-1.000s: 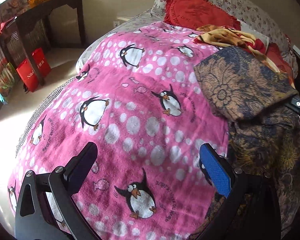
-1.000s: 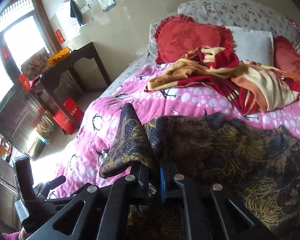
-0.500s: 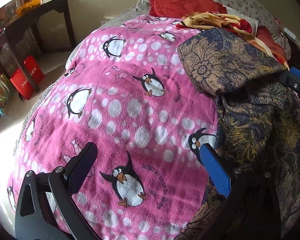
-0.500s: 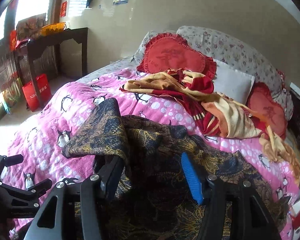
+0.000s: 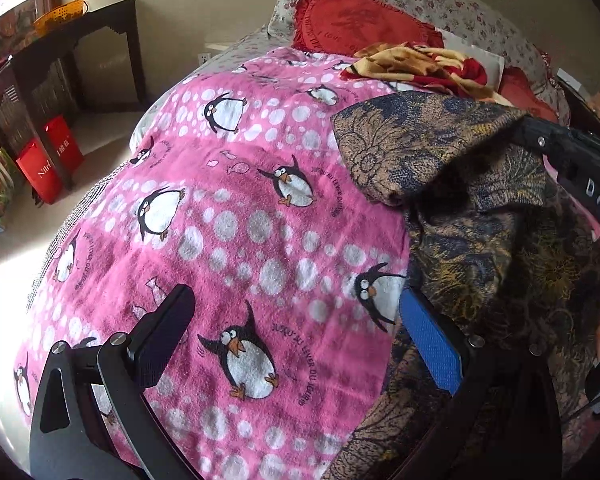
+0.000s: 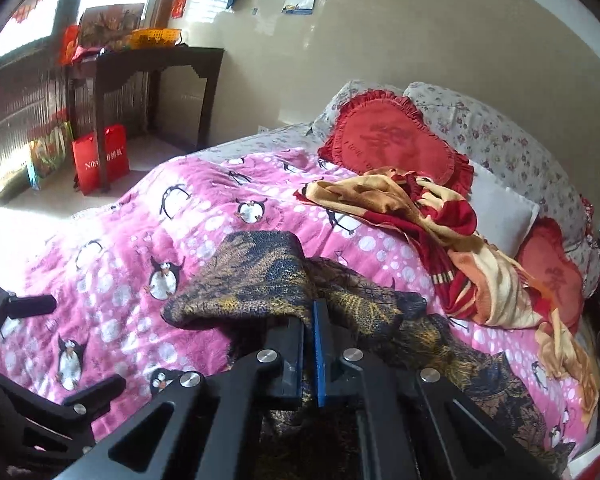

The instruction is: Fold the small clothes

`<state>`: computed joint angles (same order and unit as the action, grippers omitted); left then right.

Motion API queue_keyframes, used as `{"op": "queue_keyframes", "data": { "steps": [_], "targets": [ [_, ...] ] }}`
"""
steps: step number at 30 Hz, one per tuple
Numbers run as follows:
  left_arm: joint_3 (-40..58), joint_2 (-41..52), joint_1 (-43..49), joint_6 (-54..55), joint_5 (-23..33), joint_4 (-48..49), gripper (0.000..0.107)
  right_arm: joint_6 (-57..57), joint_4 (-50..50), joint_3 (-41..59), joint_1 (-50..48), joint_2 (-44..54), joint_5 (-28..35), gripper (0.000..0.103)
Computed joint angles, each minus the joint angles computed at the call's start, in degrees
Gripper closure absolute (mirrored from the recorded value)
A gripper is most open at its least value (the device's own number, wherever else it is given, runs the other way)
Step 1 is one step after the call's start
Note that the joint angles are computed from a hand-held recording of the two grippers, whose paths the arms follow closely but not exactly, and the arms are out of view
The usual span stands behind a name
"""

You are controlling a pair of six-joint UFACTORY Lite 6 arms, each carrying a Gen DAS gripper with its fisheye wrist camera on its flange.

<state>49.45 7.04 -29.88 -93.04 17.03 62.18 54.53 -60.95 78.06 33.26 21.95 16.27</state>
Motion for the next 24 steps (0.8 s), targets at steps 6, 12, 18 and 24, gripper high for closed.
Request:
{"op": "queue_keyframes", "data": {
  "steps": [6,12,18,24],
  "targets": [
    [1.1,2.1,-6.1,-15.7,-6.4,12.7,0.004,-9.6,15.2,1.2,-5.2,-10.6,-2.9,0.1],
    [11.2,14.6,-9.7,-3.2,2.3,1.7,0.004,-11.4,15.5,1.7,-13.3,-25.3,-0.1,0.1],
    [4.8,7.8,-1.4,-8.4,3.5,6.5,0.004,-31.1,28.3,-10.1,-27.4,-36.6,3.7,0.1],
    [-1.7,2.7,4.2,-3.1,-2.4,2.7,0.004,-41.6,22.8,-28.6,-34.7,-32.2,11.1,0.078]
  ]
}}
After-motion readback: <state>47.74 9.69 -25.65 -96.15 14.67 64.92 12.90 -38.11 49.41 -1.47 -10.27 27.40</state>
